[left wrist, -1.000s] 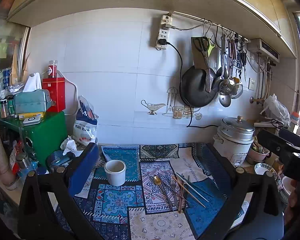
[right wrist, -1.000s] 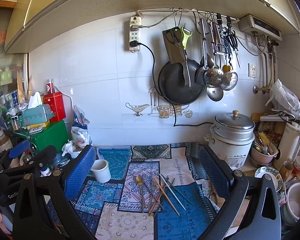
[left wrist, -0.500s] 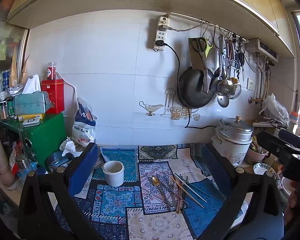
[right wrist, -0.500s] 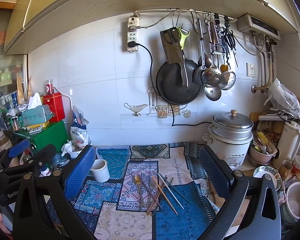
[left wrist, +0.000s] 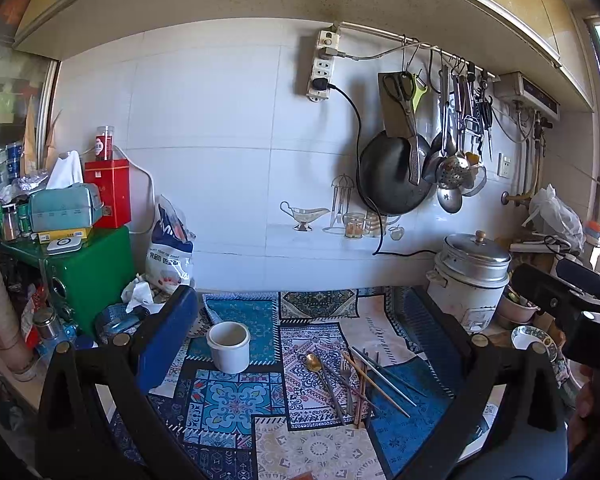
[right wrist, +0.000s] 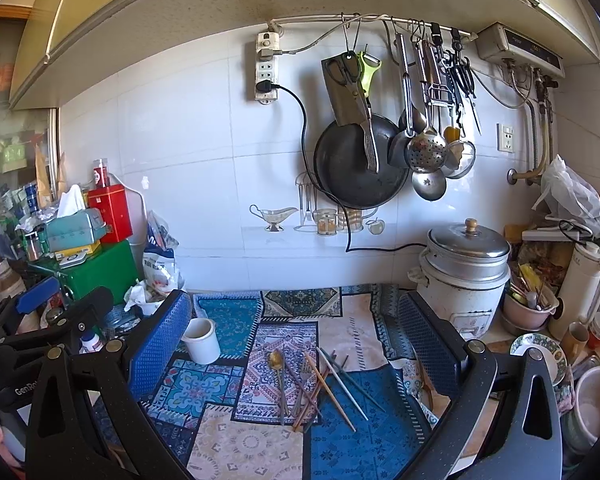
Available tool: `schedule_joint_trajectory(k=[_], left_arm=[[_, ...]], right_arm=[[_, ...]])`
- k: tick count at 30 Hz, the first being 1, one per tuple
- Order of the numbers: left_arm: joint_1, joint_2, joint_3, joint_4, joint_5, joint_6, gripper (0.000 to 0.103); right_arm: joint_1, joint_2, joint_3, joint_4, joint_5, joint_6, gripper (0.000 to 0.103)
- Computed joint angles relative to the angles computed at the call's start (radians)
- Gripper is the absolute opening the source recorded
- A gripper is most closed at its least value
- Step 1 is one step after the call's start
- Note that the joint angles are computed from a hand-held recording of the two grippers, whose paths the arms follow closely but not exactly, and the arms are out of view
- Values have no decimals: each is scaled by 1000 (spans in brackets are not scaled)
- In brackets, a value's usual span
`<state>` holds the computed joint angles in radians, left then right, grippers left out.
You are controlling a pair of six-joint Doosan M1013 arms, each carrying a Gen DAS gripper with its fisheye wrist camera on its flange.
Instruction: Organize utensils
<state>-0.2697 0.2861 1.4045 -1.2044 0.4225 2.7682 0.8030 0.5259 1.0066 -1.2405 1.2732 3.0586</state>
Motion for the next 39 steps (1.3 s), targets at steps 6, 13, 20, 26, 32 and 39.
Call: schedule_joint_trajectory(k=[6, 13, 20, 26, 32, 39], left_arm=[[-18, 36, -42, 151, -5, -143, 103], [-43, 117, -132, 407, 53, -386, 103], [-78, 231, -262, 680, 144, -669, 103], [-111, 352, -415, 878, 294, -844, 103], [-137, 477, -571, 964, 472, -921, 97], [-162, 605, -741, 1027, 664, -965, 80]], right_arm=[[-29, 6, 2, 71, -29, -30, 103], [-83, 29, -11, 195, -34, -97, 103], [-158, 52, -14, 348, -53, -207, 103], [-229, 74, -13, 498, -74, -309, 102], [-304, 96, -15, 682, -101, -431, 96], [-365, 137, -36, 872, -112, -586, 80]])
